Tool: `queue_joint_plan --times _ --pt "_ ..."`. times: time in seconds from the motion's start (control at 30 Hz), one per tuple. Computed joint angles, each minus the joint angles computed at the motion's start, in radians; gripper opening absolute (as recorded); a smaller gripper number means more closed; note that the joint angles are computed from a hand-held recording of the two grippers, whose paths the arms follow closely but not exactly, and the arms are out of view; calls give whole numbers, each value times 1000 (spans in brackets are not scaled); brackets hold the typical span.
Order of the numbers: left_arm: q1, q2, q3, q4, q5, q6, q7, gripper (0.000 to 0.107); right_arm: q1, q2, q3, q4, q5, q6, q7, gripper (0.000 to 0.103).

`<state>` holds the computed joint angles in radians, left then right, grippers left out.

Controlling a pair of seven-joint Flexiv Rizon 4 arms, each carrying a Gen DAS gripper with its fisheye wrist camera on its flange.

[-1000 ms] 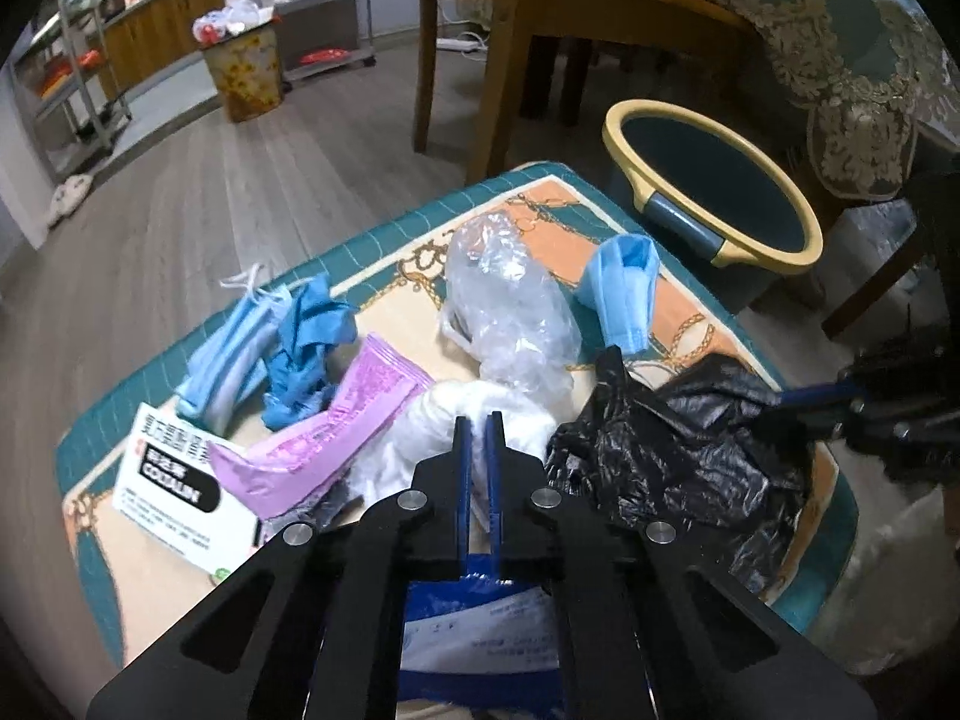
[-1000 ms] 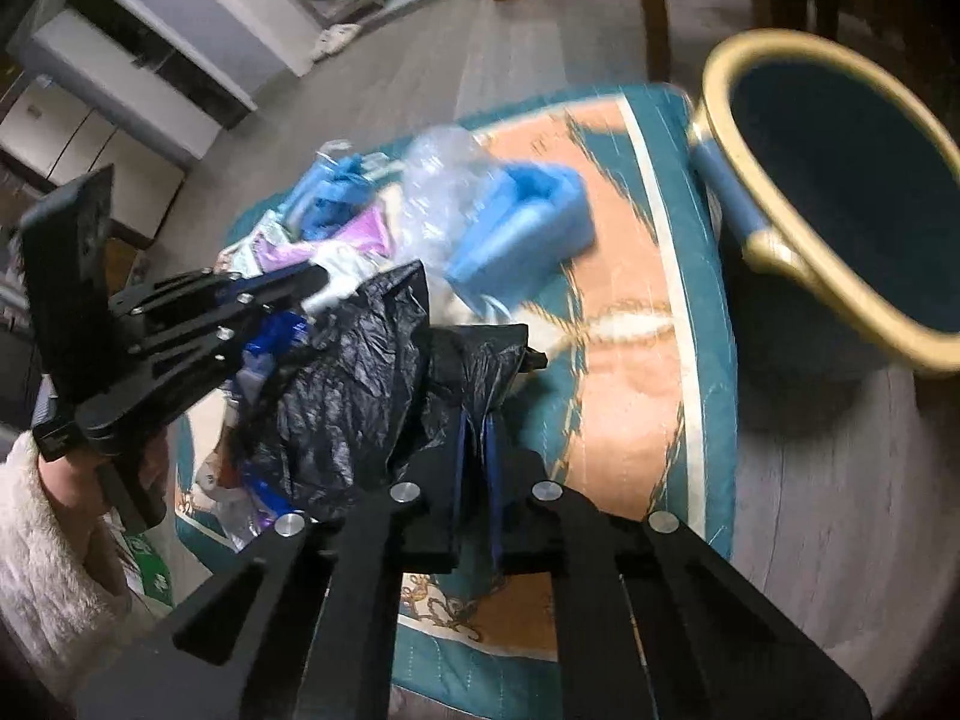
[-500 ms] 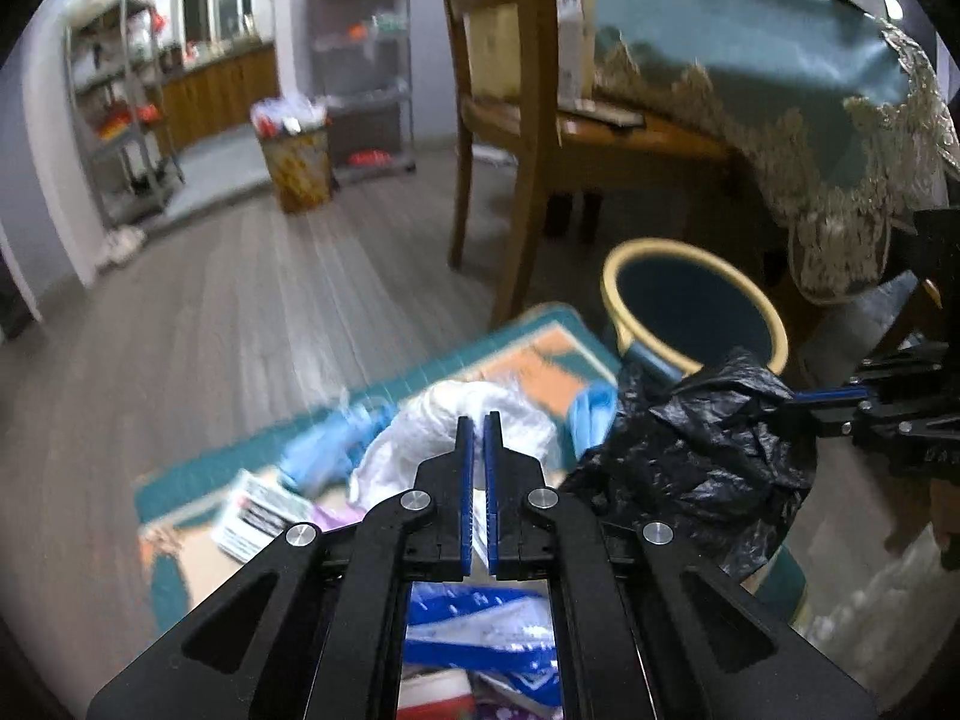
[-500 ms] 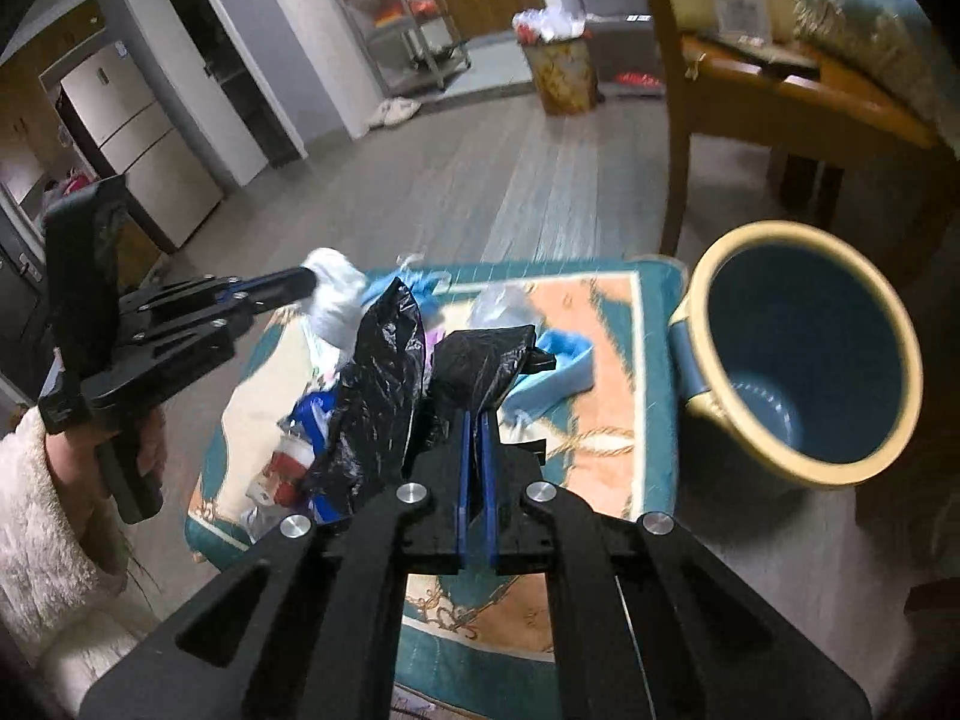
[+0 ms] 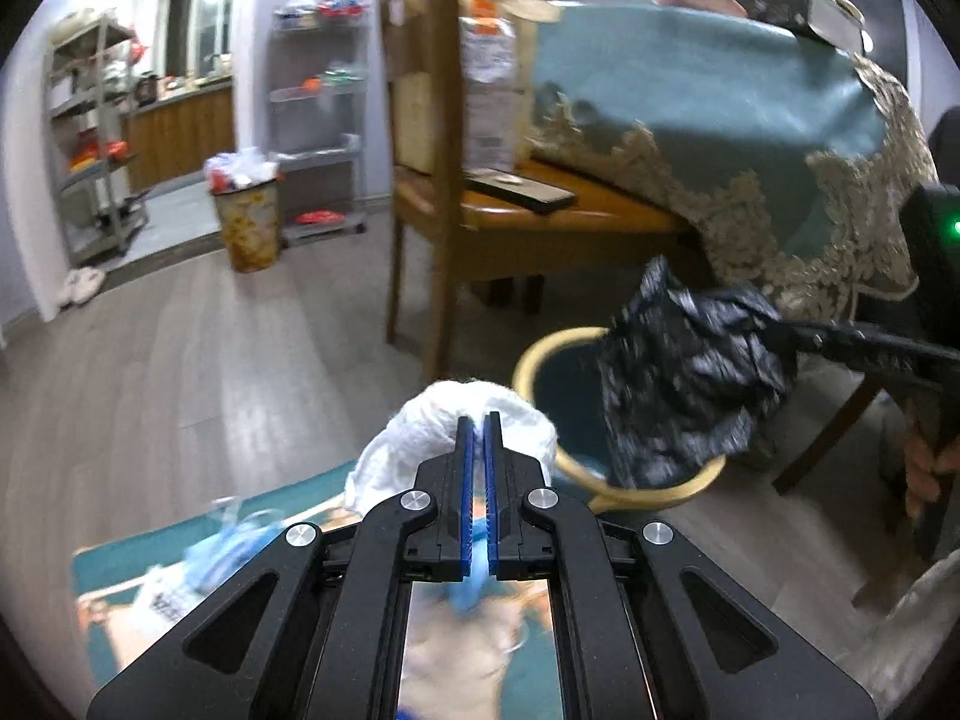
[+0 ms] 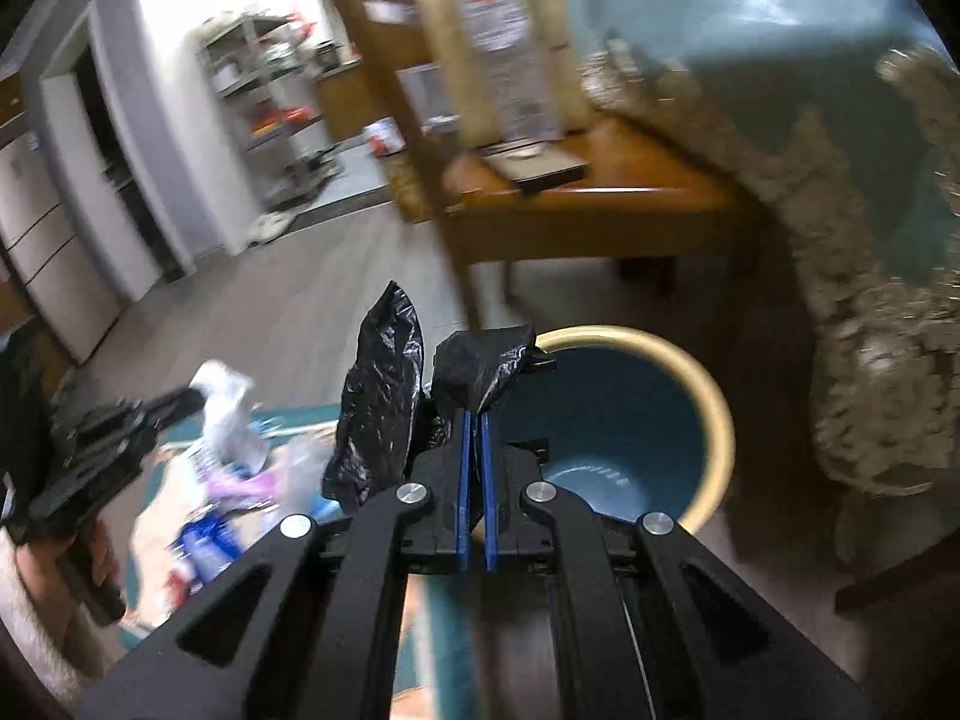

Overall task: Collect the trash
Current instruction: 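Carry the black bag to the wastebasket and open the right gripper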

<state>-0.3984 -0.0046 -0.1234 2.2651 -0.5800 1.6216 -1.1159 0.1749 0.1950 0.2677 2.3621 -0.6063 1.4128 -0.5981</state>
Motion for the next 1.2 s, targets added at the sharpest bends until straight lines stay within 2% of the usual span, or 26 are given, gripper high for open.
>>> queue_joint_plan --times 0.03,0.1,0.2,0.37,0.43,0.47,0.57,0.67,0.73,0.77,0.8,0.83,0.9,0.97,1.1,1.2 --pt "-18 -31 -32 -12 -104 21 70 4 -20 -7 -3 0 -27 -3 11 3" --pt "-12 -80 -82 -44 -181 26 115 4 -61 -29 -13 -2 -106 -16 38 3" --pt "9 -165 -135 -104 -151 15 77 4 -113 -59 -43 -3 -255 -39 97 3" --pt "-37 -298 -97 -215 10 1 -35 4 -129 -83 -95 14 -243 -39 94 3" --pt "-17 -342 -134 -239 27 25 -51 4 -129 -104 -106 13 -239 -39 97 3" --pt "-16 -359 -136 -250 43 26 -59 4 -134 -116 -113 10 -259 -36 109 3" --pt "-55 -392 -77 -280 111 12 -96 4 -131 -145 -132 10 -252 -1 118 3" --pt "-40 -403 -76 -289 152 1 -119 5 -121 -153 -135 7 -262 -10 123 3" --pt "-40 -410 -59 -301 172 -19 -153 15 -108 -160 -136 4 -240 -26 103 15" --pt "-35 -413 -61 -304 179 -21 -169 26 -99 -164 -135 5 -205 -28 85 20" --pt "-30 -414 -62 -304 183 -21 -189 33 -97 -166 -137 3 -205 -30 89 31" --pt "-22 -413 -66 -301 191 -18 -203 42 -99 -165 -141 5 -227 -24 110 36" --pt "-7 -406 -74 -294 215 -19 -219 44 -101 -162 -143 7 -254 -20 132 36" --pt "-24 -399 -44 -299 252 -36 -249 44 -99 -157 -141 10 -259 -13 138 39" --pt "-39 -354 -6 -282 322 -53 -310 48 -97 -143 -135 11 -261 -9 138 48" --pt "-63 -307 40 -264 389 -67 -363 55 -99 -130 -125 10 -292 0 158 59"
